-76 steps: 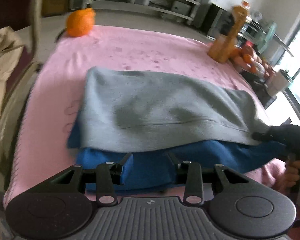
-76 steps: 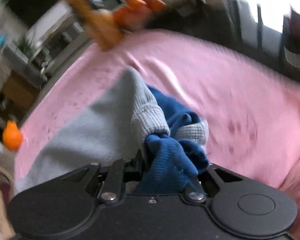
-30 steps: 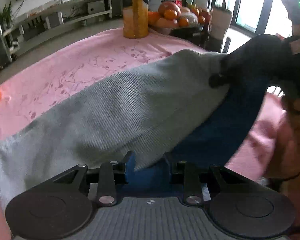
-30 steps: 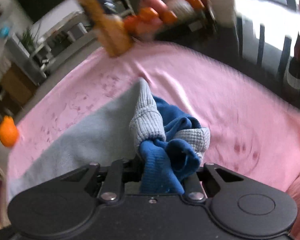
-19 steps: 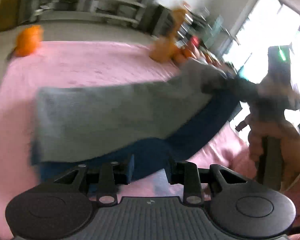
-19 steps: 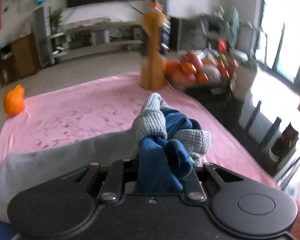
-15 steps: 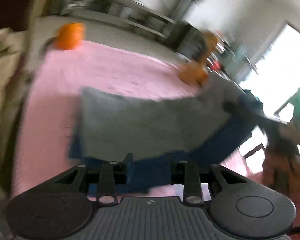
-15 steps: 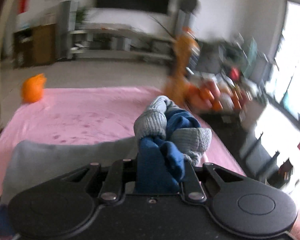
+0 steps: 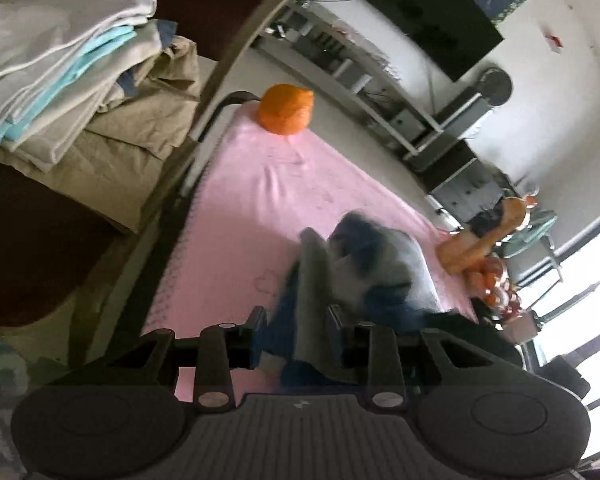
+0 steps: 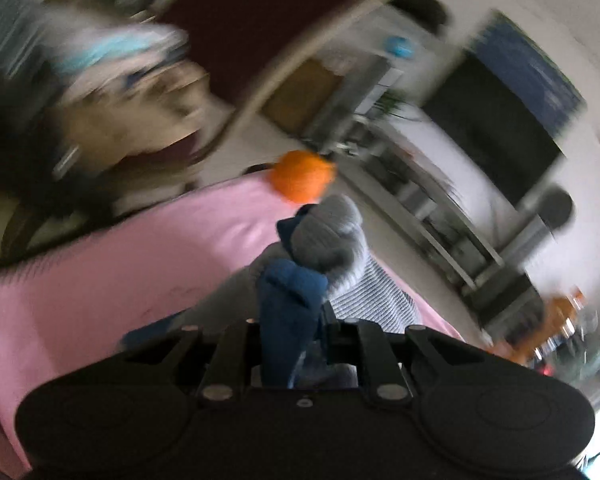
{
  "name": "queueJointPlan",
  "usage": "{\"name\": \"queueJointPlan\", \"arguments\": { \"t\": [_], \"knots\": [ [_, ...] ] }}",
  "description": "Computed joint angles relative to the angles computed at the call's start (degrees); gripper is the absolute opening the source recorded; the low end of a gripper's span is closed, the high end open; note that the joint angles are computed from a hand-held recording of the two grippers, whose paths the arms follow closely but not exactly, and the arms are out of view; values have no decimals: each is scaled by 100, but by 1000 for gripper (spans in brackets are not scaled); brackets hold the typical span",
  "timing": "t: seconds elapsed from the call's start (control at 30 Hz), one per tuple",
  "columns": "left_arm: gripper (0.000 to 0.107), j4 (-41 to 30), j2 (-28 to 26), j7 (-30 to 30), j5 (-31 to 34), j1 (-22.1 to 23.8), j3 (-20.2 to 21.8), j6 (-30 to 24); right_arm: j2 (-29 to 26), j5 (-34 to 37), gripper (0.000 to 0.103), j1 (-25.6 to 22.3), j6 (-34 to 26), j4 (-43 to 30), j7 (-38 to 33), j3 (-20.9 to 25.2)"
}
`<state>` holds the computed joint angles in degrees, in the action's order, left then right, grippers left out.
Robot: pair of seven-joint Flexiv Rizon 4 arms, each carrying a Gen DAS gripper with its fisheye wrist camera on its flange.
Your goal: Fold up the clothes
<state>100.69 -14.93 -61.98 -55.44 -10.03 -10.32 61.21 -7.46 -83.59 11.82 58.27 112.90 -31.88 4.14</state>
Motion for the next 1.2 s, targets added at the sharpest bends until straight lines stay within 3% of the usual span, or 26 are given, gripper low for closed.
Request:
{"name": "queueJointPlan", "arguments": {
  "t": [0.07, 0.17, 0.23, 0.3, 0.47, 0.67, 0.8, 0.87, 0.9, 0.93, 0.97, 1.03, 1.1, 1.17, 1.2],
  "knots": [
    [29, -36, -40, -187, 223, -25, 63, 57, -262, -135, 15, 19, 152, -37, -296, -36],
    [29, -95, -113, -441, 470, 10, 101, 10, -540, 344, 20, 87, 114, -45, -1228, 44],
    [29, -144, -165, -604, 607, 32, 106, -22, -487, -89, 24, 161, 353, 68, -1157, -195],
    [29, -196, -211, -744, 757, 37, 102, -1, -398, 224, 32, 55, 494, 99, -1386, -102],
    [29, -251, -248, -1018, 1111, 26, 102, 70, 170, 1640, 50, -69, 1104, 372, -2082, 96],
    [29, -328, -292, -1260, 1512, -20, 79, 142, 1136, 4151, 54, -153, 1487, 822, -2906, 395],
    [29, -223, -256, -408, 819, 51, -351, 405, 1646, 5956, 62, -217, 1669, 977, -2996, 367],
    [29, -253, -277, 436, 58, 72, -671, 515, 1779, 6661, 62, -283, 1865, 1043, -2836, 286],
    [29, -349, -335, 804, -228, 28, -775, 552, 1779, 6752, 56, -420, 1991, 1107, -2637, 286],
    [29, -492, -426, 982, -252, -57, -785, 546, 1753, 6750, 45, -555, 2022, 1146, -2431, 306],
    [28, -642, -522, 1135, -237, -117, -819, 535, 1715, 6802, 20, -624, 1881, 1110, -2250, 305],
    [29, -1061, -806, 887, 635, -429, -507, 428, 1525, 7141, 14, -609, 1678, 925, -2076, 213],
    [25, -1630, -1133, -124, 2362, -829, 203, -42, 1316, 7287, 15, -600, 1747, 807, -2078, 173],
    [15, -2289, -1420, -1025, 3846, -1173, 807, -829, 1119, 6736, 15, -731, 1916, 827, -1813, 220],
    [22, -2393, -1467, -1229, 4259, -1328, 1067, -1048, 1051, 6541, 15, -758, 1935, 856, -1751, 224]
  ]
}}
